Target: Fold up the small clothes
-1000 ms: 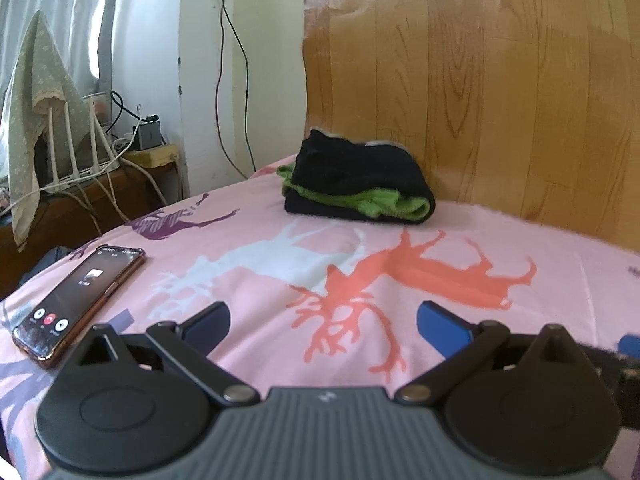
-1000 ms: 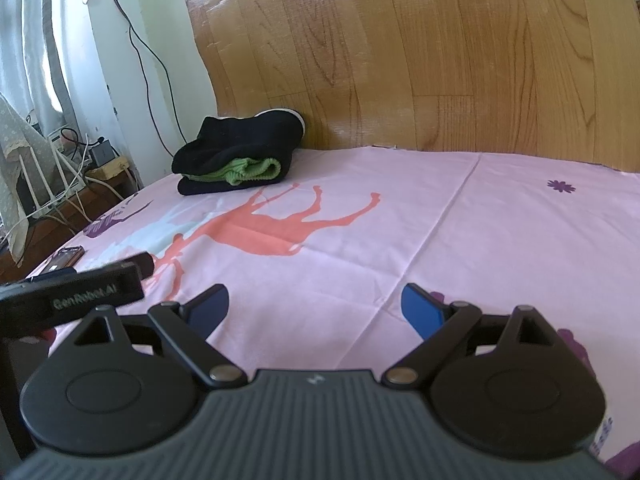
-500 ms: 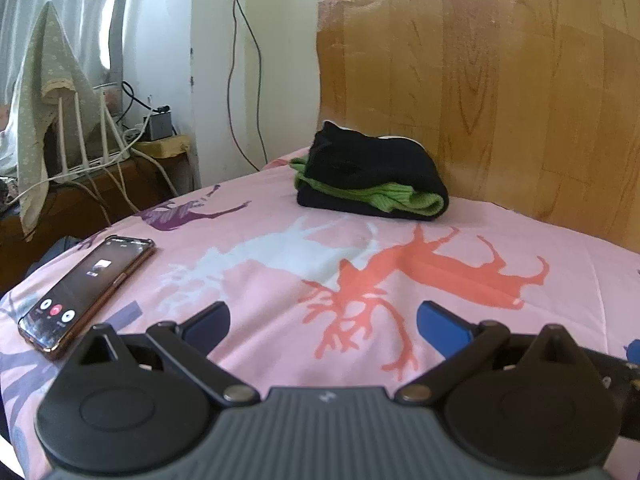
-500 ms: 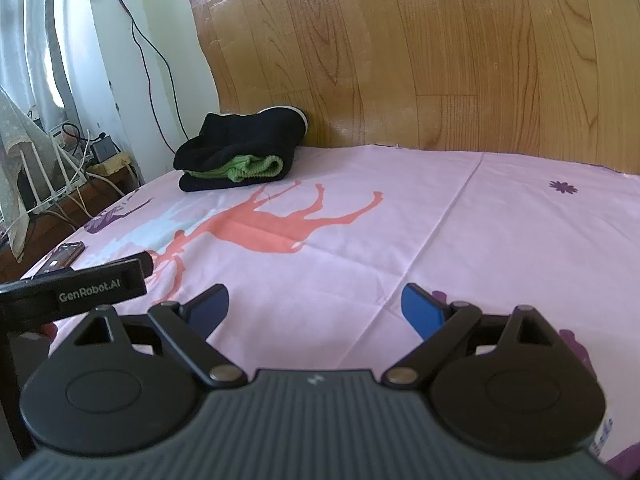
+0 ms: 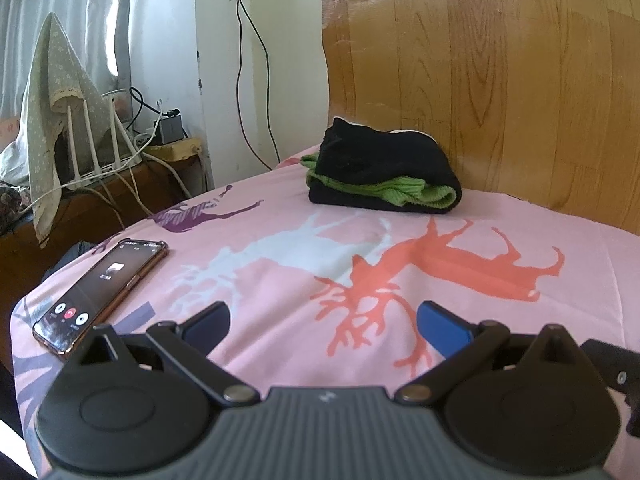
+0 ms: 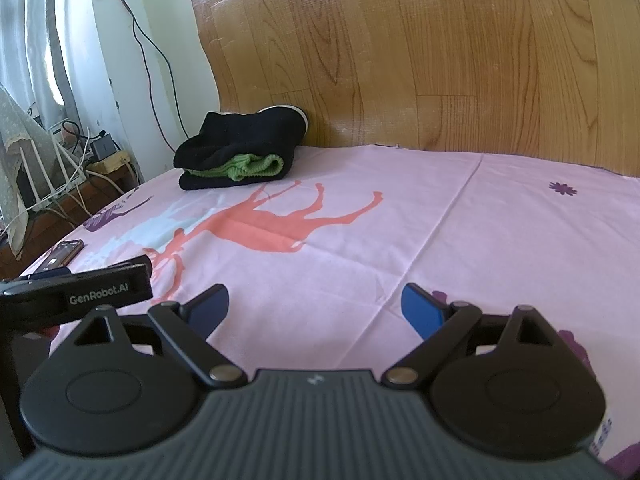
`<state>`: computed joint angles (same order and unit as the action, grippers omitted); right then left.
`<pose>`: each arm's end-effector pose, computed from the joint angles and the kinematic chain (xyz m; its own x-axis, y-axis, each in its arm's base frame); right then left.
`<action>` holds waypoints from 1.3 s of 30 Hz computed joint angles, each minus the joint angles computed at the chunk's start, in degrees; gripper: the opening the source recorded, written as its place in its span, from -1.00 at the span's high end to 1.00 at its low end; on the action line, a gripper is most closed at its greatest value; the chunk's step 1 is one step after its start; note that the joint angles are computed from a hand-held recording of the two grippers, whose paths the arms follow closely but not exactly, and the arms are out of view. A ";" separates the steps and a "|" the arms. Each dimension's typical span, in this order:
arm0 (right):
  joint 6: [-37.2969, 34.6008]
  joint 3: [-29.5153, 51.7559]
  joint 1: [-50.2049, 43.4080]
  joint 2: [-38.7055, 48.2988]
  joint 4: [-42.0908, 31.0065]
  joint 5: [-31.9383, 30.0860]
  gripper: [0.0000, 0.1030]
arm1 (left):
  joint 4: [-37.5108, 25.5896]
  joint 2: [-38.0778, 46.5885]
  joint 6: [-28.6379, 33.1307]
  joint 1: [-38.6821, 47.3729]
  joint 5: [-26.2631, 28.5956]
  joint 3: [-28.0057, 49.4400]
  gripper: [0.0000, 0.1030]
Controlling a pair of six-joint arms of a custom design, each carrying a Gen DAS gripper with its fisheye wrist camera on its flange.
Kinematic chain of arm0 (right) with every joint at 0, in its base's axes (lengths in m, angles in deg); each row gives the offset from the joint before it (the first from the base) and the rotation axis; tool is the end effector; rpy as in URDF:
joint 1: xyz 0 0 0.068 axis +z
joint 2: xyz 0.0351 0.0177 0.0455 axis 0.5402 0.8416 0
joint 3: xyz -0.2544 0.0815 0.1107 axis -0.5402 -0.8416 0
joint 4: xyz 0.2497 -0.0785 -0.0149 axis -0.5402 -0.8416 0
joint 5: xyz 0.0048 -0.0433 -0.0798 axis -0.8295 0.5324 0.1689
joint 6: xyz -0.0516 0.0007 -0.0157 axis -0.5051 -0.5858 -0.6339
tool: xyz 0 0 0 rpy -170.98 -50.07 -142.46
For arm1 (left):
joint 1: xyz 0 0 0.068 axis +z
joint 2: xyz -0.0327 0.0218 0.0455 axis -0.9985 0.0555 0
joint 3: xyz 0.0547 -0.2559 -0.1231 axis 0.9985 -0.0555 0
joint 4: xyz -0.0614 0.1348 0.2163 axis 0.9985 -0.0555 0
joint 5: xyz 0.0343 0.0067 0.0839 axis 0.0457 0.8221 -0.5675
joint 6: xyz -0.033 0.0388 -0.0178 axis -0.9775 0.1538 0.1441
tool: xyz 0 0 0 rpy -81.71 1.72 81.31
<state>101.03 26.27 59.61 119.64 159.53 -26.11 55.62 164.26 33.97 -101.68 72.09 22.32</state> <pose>0.2766 0.1242 -0.0271 -0.4806 0.2860 -0.8290 0.1578 0.9581 0.2391 0.3428 -0.0860 -0.0068 -0.4945 0.1440 -0.8572 0.1473 0.9858 0.0806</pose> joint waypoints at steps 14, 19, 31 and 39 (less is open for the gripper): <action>0.12 0.06 0.17 -0.14 -0.29 0.23 -0.84 | -5.96 -0.69 0.45 -0.03 -0.63 2.05 -0.98; 0.07 0.06 0.13 -0.12 -0.25 0.21 -0.84 | -7.88 -1.00 0.24 0.20 -0.25 2.62 -0.98; -0.07 0.12 0.18 -0.06 -0.27 0.28 -0.84 | -9.81 -1.19 -0.21 0.28 -0.32 3.36 -0.99; -0.21 0.16 0.28 -0.04 -0.36 0.42 -0.84 | -11.05 -1.27 -0.67 0.49 -0.17 3.93 -0.99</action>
<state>100.81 26.44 59.89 119.59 159.17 -25.68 44.57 162.99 33.30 -101.19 71.91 26.25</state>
